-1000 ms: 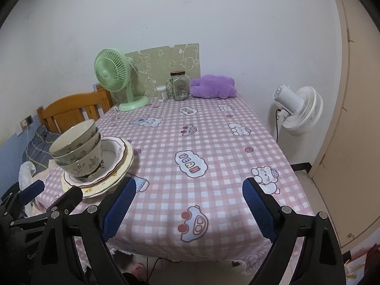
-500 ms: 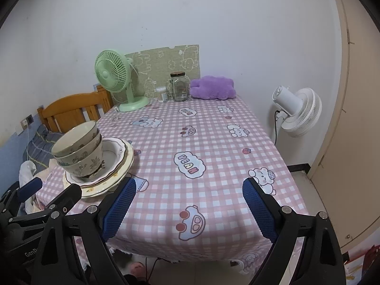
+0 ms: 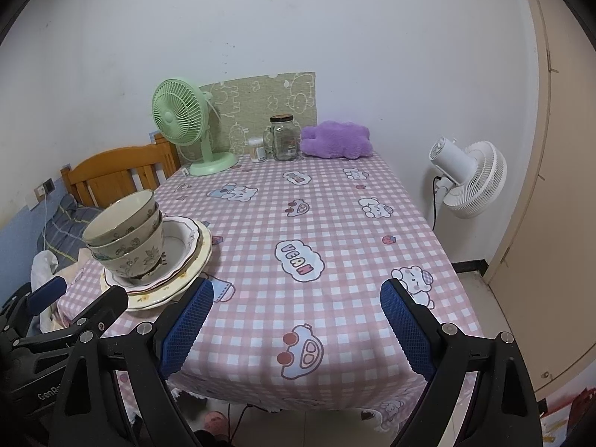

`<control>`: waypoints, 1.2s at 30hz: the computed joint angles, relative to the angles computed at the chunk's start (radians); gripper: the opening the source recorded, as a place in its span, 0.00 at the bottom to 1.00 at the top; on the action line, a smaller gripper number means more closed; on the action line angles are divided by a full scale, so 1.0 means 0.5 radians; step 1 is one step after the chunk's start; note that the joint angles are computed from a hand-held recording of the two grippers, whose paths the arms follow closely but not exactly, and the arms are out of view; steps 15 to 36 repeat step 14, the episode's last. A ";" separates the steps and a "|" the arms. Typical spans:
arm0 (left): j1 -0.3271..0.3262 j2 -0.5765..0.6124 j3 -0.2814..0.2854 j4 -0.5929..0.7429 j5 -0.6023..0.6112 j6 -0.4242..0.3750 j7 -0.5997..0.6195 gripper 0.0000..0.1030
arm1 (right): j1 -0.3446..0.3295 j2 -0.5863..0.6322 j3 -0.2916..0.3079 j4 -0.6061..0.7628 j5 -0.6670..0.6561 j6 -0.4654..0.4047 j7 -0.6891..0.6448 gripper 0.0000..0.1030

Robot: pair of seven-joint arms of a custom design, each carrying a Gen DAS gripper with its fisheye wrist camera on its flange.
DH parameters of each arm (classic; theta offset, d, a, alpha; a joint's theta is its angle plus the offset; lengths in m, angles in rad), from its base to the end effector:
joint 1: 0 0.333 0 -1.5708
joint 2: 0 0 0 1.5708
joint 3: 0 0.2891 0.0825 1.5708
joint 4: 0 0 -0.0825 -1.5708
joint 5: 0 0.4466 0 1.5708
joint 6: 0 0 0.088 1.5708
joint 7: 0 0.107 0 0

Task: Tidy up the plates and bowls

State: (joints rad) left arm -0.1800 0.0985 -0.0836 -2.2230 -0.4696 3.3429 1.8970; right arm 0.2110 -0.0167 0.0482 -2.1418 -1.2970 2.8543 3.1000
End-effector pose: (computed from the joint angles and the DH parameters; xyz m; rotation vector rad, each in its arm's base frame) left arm 0.6139 -0.1146 0.3787 -1.5881 1.7101 -1.0087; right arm 0.5830 0.2085 0.4038 -1.5396 1.7437 -0.8762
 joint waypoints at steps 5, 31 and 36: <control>-0.003 -0.001 -0.005 0.004 -0.017 0.000 0.009 1.00 | 0.002 0.005 -0.002 0.004 0.006 0.000 -0.005 0.90; -0.083 0.011 0.060 0.025 -0.071 -0.010 0.056 1.00 | 0.000 0.020 -0.012 0.013 0.047 0.007 -0.034 0.90; -0.083 0.011 0.060 0.025 -0.071 -0.010 0.056 1.00 | 0.000 0.020 -0.012 0.013 0.047 0.007 -0.034 0.90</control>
